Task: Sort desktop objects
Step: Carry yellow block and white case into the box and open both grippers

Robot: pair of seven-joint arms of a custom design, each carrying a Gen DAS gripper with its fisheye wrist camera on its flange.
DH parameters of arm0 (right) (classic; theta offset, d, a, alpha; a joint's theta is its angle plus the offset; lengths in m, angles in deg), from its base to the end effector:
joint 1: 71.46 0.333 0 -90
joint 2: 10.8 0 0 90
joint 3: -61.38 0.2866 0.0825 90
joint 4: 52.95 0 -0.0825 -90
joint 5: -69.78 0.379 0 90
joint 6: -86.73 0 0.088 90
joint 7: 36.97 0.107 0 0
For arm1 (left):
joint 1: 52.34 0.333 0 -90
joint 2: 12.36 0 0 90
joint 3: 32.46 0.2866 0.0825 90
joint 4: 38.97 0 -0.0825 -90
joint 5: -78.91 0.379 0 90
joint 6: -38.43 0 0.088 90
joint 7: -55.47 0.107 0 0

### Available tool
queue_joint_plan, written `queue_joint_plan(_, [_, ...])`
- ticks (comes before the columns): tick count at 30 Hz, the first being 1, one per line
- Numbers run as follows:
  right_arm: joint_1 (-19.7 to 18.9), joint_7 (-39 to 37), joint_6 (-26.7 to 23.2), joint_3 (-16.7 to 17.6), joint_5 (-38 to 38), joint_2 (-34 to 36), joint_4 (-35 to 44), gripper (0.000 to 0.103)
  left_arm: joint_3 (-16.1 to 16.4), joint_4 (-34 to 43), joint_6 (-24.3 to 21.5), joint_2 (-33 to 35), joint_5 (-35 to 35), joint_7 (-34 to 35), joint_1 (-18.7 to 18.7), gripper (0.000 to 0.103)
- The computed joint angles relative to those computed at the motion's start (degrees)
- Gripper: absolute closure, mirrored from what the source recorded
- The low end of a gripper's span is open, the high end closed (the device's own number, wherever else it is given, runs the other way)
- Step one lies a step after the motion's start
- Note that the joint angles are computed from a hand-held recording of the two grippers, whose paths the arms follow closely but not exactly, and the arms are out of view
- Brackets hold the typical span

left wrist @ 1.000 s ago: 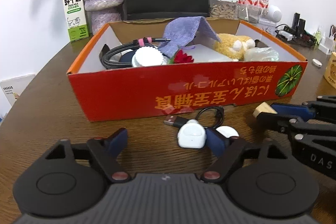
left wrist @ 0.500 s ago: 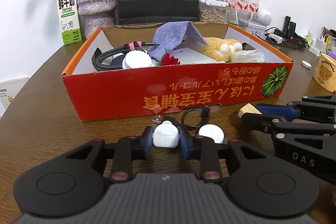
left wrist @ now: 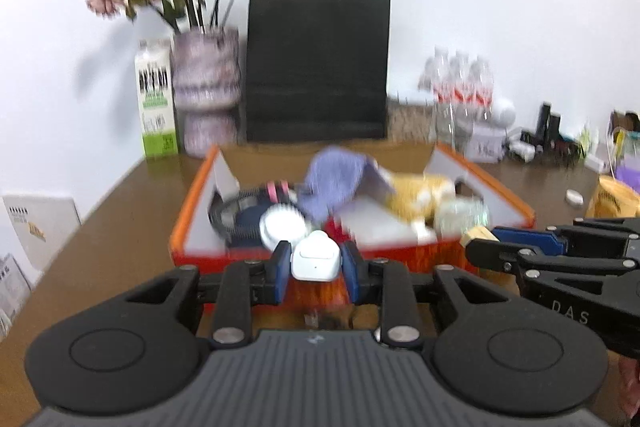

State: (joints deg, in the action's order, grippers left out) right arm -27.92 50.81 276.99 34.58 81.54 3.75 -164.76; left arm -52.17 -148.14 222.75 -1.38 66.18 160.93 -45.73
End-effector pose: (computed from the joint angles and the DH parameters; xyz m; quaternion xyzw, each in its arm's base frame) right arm 0.6080 0.1863 0.4799 -0.6483 0.5348 -0.3356 0.4256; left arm 0.6278 -0.1085 0.5154 -0.5283 0.6593 -0.4225 0.3282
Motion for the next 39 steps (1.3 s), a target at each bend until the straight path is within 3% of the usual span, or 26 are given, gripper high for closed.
queue_joint_plan(5, [0.7, 0.6, -1.0, -2.6, -0.2, 2.8, 6.0, 0.084, 7.0, 7.9, -0.9, 3.4, 4.4, -5.4, -6.0, 0.075])
queue_joint_plan(8, [-2.6, 3.3, -2.6, -0.5, -1.5, 5.6, 11.0, 0.084, 9.4, 12.9, -3.0, 6.3, 6.5, -8.7, -8.0, 0.075])
queue_joint_plan(11, [-5.6, 6.0, -4.6, 1.2, -2.7, 9.0, 16.0, 0.084, 14.6, 17.6, -4.1, 9.5, 10.3, -14.1, -12.1, 0.075])
queue_joint_plan(16, [-10.1, 9.4, -8.0, 4.5, -5.0, 13.4, 21.8, 0.084, 10.6, 23.9, -8.3, 14.9, 10.9, -13.5, -8.9, 0.075])
queue_joint_plan(19, [-13.1, 10.2, -9.6, 7.2, -6.7, 15.1, 23.6, 0.084, 12.4, 26.1, -8.7, 17.4, 12.5, -14.8, -10.2, 0.075])
queue_joint_plan(23, [-17.6, 9.9, -11.5, 12.0, -9.0, 16.5, 25.6, 0.084, 18.0, 28.8, -9.6, 20.1, 16.8, -19.4, -14.1, 0.075])
queue_joint_plan(28, [-19.3, 12.2, -12.1, 13.6, -12.6, 17.4, 26.6, 0.083, 16.2, 30.1, -10.5, 21.4, 18.1, -19.2, -12.5, 0.075])
queue_joint_plan(30, [-19.5, 13.7, -11.8, 13.6, -14.0, 17.2, 26.2, 0.083, 16.8, 30.1, -10.4, 21.3, 18.9, -19.9, -13.0, 0.070])
queue_joint_plan(31, [-19.1, 14.8, -11.0, 13.1, -14.8, 17.0, 25.7, 0.081, 17.2, 29.9, -10.1, 21.2, 19.3, -20.2, -13.3, 0.064])
queue_joint_plan(32, [-18.6, 15.9, -10.4, 12.3, -15.7, 16.9, 25.3, 0.077, 17.6, 29.3, -9.3, 20.9, 19.8, -20.6, -13.6, 0.050])
queue_joint_plan(33, [-17.8, 17.2, -10.0, 11.1, -16.6, 16.8, 25.0, 0.063, 18.5, 28.8, -8.4, 20.6, 20.4, -21.4, -14.2, 0.038])
queue_joint_plan(34, [-16.5, 18.9, -9.5, 9.4, -17.6, 16.7, 24.6, 0.042, 19.4, 28.3, -7.7, 20.4, 21.0, -22.1, -14.8, 0.033])
queue_joint_plan(36, [-14.5, 21.3, -8.5, 6.5, -19.2, 16.7, 24.1, 0.022, 20.8, 27.5, -6.1, 20.0, 22.0, -23.4, -15.9, 0.027])
queue_joint_plan(37, [-12.6, 22.9, -8.0, 4.0, -20.0, 16.9, 23.6, 0.014, 21.8, 27.1, -5.4, 19.8, 22.4, -24.3, -16.6, 0.019])
queue_joint_plan(38, [-11.4, 24.0, -7.7, 2.3, -20.5, 17.1, 23.5, 0.011, 22.8, 26.8, -4.8, 19.6, 22.7, -25.2, -17.3, 0.005])
queue_joint_plan(39, [-10.1, 25.3, -7.3, 0.6, -20.9, 17.3, 23.2, 0.003, 24.3, 26.4, -4.1, 19.5, 23.1, -26.5, -18.4, 0.000])
